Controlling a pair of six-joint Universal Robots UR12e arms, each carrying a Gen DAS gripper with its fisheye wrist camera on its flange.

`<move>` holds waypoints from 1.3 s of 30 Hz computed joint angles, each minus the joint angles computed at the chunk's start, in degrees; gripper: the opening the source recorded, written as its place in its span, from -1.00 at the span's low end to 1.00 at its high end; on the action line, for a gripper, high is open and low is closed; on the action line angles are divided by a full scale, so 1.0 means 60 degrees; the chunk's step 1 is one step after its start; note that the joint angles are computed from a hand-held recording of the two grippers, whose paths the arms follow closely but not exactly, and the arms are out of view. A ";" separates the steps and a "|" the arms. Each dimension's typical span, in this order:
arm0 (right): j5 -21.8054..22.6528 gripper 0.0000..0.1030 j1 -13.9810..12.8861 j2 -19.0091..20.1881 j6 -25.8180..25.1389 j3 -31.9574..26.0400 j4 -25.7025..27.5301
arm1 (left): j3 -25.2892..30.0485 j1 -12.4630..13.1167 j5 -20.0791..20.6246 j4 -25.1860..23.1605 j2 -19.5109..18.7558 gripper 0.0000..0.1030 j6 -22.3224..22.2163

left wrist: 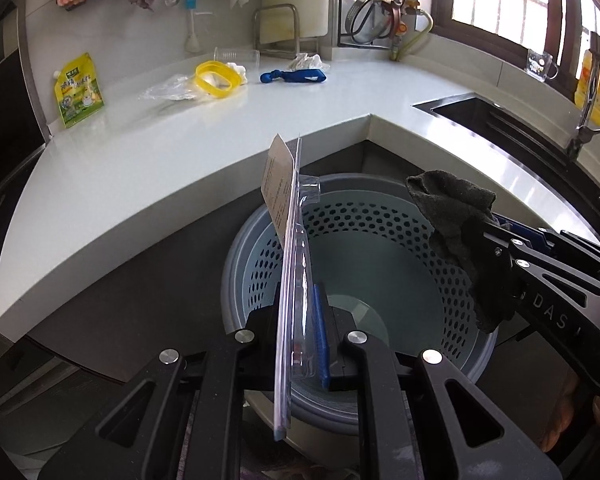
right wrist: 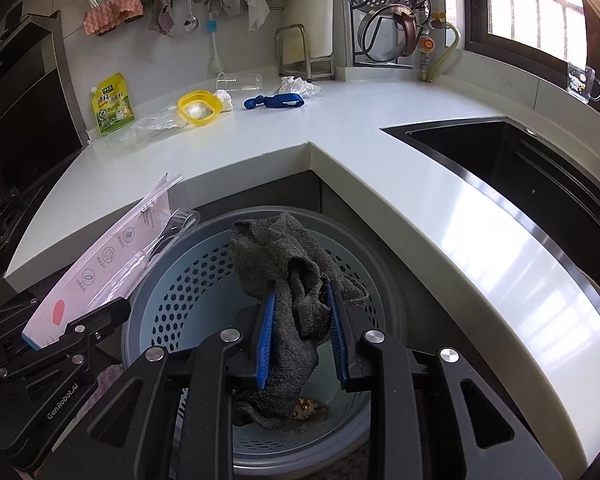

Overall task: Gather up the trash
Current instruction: 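Carry the grey cloth and pink card over the trash basket, then open both tools to drop the cloth and card into the basket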

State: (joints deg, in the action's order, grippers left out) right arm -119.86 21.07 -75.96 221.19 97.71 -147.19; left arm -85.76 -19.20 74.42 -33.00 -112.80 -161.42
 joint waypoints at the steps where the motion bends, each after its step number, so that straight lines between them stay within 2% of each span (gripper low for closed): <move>1: 0.0048 -0.53 -0.0014 0.0013 -0.0004 -0.0004 0.0027 | 0.0034 -0.0008 -0.0019 -0.0107 -0.0021 -0.74 0.0016; 10: 0.0851 -0.52 -0.0225 0.0069 0.0148 0.0129 0.0224 | 0.0281 -0.0059 -0.0215 -0.1002 -0.0204 -0.73 0.0147; 19: 0.1252 -0.47 -0.0328 0.0094 0.0287 0.0211 0.0376 | 0.0479 -0.0101 0.0031 -0.1557 -0.0354 -0.70 0.0033; 20: 0.1253 -0.46 -0.0328 0.0087 0.0318 0.0225 0.0376 | 0.0468 -0.0092 0.0025 -0.1521 -0.0349 -0.67 0.0005; 22: 0.1244 -0.36 -0.0338 0.0077 0.0352 0.0229 0.0394 | 0.0449 -0.0088 0.0058 -0.1438 -0.0342 -0.46 -0.0037; 23: 0.1218 -0.19 -0.0333 0.0067 0.0379 0.0243 0.0375 | 0.0450 -0.0087 0.0062 -0.1412 -0.0347 -0.38 -0.0057; 25: 0.1011 0.09 -0.0295 0.0048 0.0412 0.0274 0.0281 | 0.0438 -0.0078 0.0047 -0.1370 -0.0343 -0.05 -0.0100; 26: 0.0851 0.12 -0.0258 0.0044 0.0440 0.0277 0.0264 | 0.0422 -0.0075 0.0052 -0.1325 -0.0336 0.01 -0.0126; 35: 0.0918 0.12 -0.0301 0.0002 0.0492 0.0314 0.0298 | 0.0466 -0.0053 0.0147 -0.1395 -0.0371 0.08 -0.0274; 39: 0.0906 0.12 -0.0289 -0.0005 0.0493 0.0340 0.0237 | 0.0457 -0.0051 0.0160 -0.1331 -0.0382 0.20 -0.0317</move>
State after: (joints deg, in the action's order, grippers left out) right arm -114.42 19.34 -75.99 224.14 99.75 -145.77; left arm -83.02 -19.51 75.38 -40.99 -115.09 -163.32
